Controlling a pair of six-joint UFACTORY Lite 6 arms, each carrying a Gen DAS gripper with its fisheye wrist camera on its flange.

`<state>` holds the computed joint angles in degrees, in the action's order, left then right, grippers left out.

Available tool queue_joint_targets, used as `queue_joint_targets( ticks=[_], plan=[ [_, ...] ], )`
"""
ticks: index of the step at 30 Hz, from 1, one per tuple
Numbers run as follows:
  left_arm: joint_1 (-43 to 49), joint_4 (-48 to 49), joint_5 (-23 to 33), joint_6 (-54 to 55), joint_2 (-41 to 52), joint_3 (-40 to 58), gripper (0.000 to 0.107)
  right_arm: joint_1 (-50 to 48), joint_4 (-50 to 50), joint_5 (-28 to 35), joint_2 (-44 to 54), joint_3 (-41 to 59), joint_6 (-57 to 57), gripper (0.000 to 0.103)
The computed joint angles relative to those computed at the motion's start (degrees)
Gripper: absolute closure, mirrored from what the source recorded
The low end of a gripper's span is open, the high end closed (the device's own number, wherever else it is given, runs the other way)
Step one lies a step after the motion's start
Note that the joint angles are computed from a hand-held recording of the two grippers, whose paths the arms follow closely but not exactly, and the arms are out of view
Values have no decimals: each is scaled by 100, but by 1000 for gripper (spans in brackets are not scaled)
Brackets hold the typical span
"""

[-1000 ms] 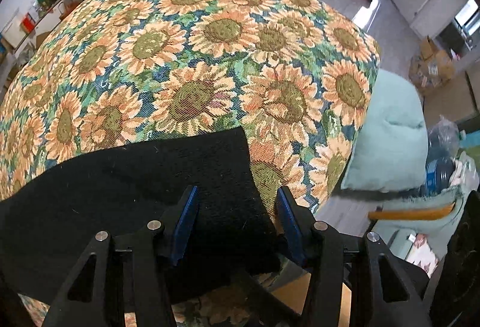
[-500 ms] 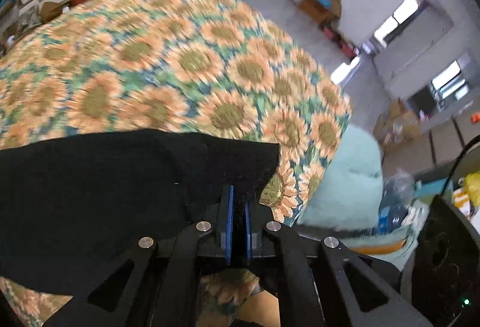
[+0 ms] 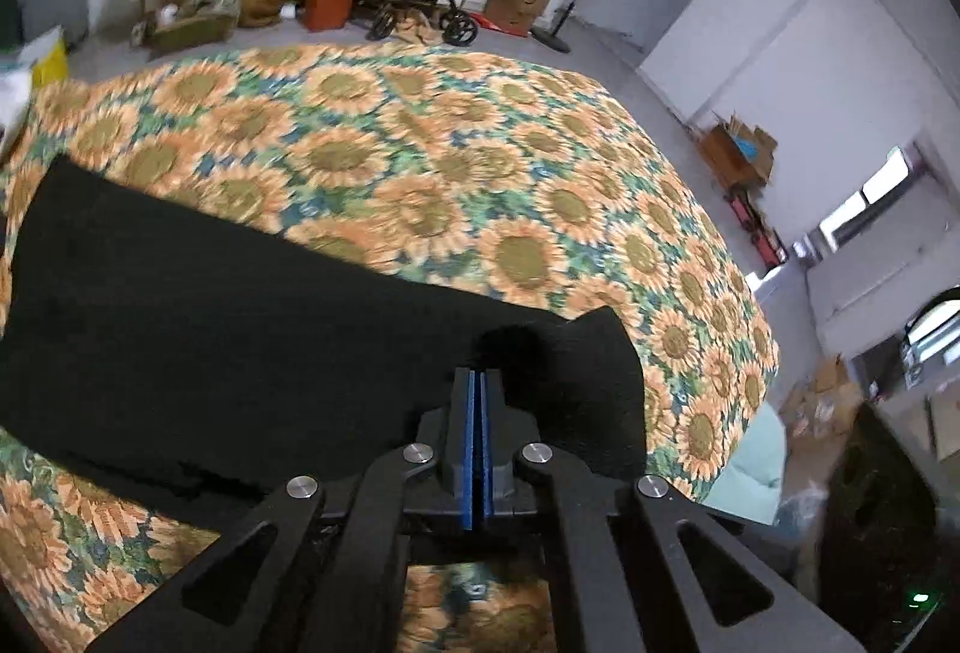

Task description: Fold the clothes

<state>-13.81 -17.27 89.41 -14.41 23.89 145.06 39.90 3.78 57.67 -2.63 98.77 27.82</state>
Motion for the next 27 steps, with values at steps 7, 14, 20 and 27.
queue_joint_targets(
  ticks=[7,14,20,27],
  plan=[
    [-5,99,-900,108,-660,-2182,106,-182,526,-305,128,-407,-333,88],
    [123,-231,-1472,64,-1135,-3106,106,-584,937,223,-395,-203,-494,53],
    [362,-706,-1985,-44,-2040,-3988,74,-1245,571,576,-780,-187,-455,50],
    [19,-829,-2153,297,-2798,-4691,62,-1508,397,760,-541,-87,-662,51]
  ],
)
